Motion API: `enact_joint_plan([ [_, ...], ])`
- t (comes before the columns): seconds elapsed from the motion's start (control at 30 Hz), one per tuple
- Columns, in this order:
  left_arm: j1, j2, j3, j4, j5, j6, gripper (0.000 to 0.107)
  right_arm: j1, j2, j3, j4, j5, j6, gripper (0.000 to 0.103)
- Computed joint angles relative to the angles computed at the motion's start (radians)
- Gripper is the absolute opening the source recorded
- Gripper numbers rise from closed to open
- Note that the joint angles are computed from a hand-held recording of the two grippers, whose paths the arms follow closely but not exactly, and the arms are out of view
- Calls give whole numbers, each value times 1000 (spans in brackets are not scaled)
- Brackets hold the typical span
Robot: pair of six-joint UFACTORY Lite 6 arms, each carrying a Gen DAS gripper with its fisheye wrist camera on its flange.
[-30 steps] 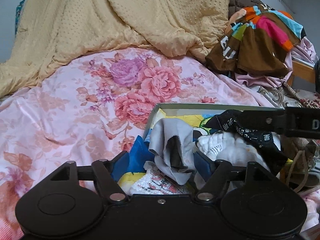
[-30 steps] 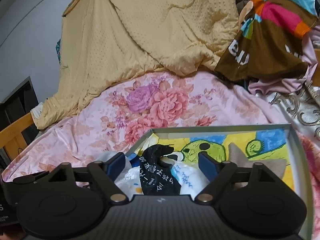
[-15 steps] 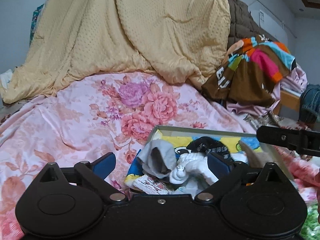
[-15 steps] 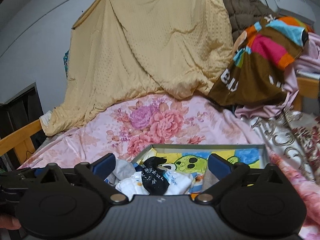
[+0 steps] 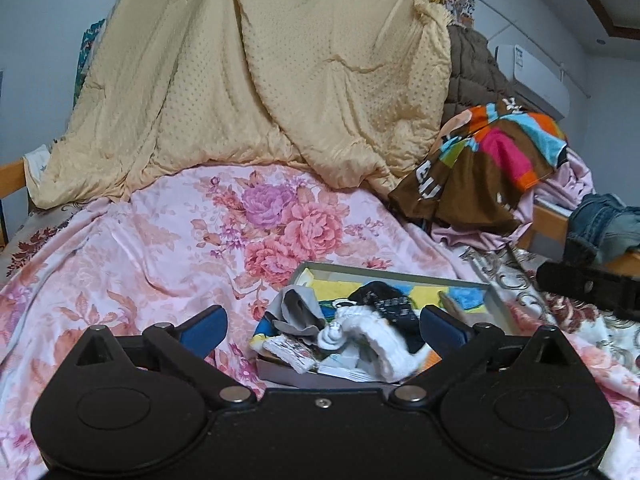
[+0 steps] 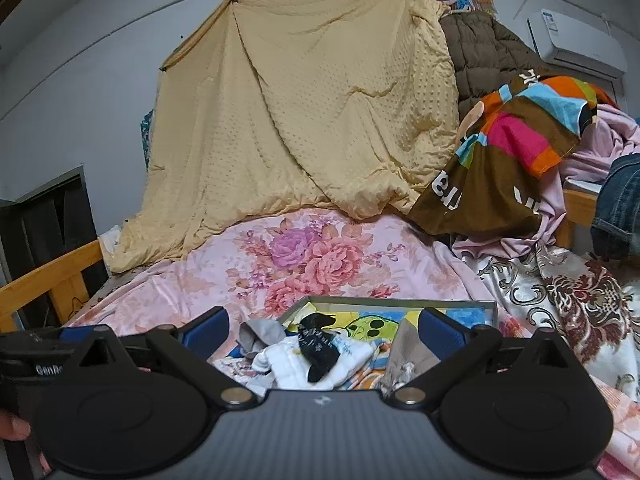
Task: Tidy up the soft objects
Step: 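Lift both open tools back away from the tray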
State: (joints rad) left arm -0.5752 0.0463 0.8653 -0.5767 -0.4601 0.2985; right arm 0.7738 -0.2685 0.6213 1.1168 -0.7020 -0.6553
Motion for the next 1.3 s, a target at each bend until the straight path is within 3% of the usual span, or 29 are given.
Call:
enact_joint_plan([
  [0.17, -61, -168, -112, -146, 11, 111, 102, 157, -55, -51, 147, -121, -57, 103],
  [0.57, -141, -487, -330, -491, 22, 404, 102, 398, -120, -42, 373, -287, -237, 103],
  [1.3, -430, -829, -567, -956, -150, 764, 102, 790, -51, -108, 637, -609, 29, 103],
])
